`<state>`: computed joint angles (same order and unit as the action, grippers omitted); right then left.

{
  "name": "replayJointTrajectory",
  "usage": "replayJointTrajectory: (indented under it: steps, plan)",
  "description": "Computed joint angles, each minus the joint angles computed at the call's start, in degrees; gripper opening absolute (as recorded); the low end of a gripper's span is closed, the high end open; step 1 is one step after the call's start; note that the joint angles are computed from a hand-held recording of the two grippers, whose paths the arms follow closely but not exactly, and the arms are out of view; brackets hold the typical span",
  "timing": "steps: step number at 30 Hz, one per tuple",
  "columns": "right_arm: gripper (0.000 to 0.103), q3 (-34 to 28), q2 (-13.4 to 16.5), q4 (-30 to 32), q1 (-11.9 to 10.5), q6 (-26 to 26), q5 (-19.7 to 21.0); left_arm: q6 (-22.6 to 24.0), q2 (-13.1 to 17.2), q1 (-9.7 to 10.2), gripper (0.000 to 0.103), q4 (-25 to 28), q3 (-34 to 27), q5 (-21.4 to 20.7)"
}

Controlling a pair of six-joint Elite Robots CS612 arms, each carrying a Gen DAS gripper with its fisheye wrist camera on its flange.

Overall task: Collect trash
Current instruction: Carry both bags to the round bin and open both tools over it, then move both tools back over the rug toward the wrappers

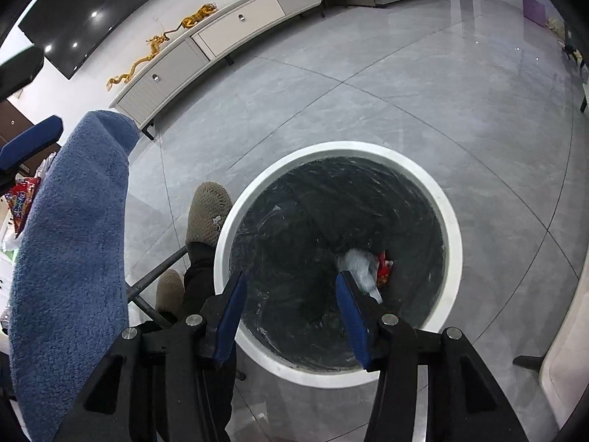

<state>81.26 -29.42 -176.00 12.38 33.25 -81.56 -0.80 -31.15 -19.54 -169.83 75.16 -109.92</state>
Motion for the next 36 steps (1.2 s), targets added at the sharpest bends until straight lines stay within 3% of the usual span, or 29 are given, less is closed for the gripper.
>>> replayJointTrajectory:
  steps: [8,15,25,36]
  plan:
    - [0.048,2.13,-3.2,-3.64,1.34,0.02,-5.46,-3.38,-3.94,1.58,0.065,-9.72,6.54,2.71]
    - [0.048,2.04,-5.82,-5.96,3.83,-3.67,-8.97,-7.24,-7.89,4.13,0.065,-19.01,13.54,6.01]
    - [0.048,0.18,-7.4,-7.89,7.53,-9.76,-9.25,-11.92,-12.37,9.6,0.066,-31.39,23.41,12.19]
    - [0.048,-3.1,-6.84,-7.09,10.25,-14.69,-8.11,-13.84,-14.05,14.51,0.066,-38.22,30.27,18.74]
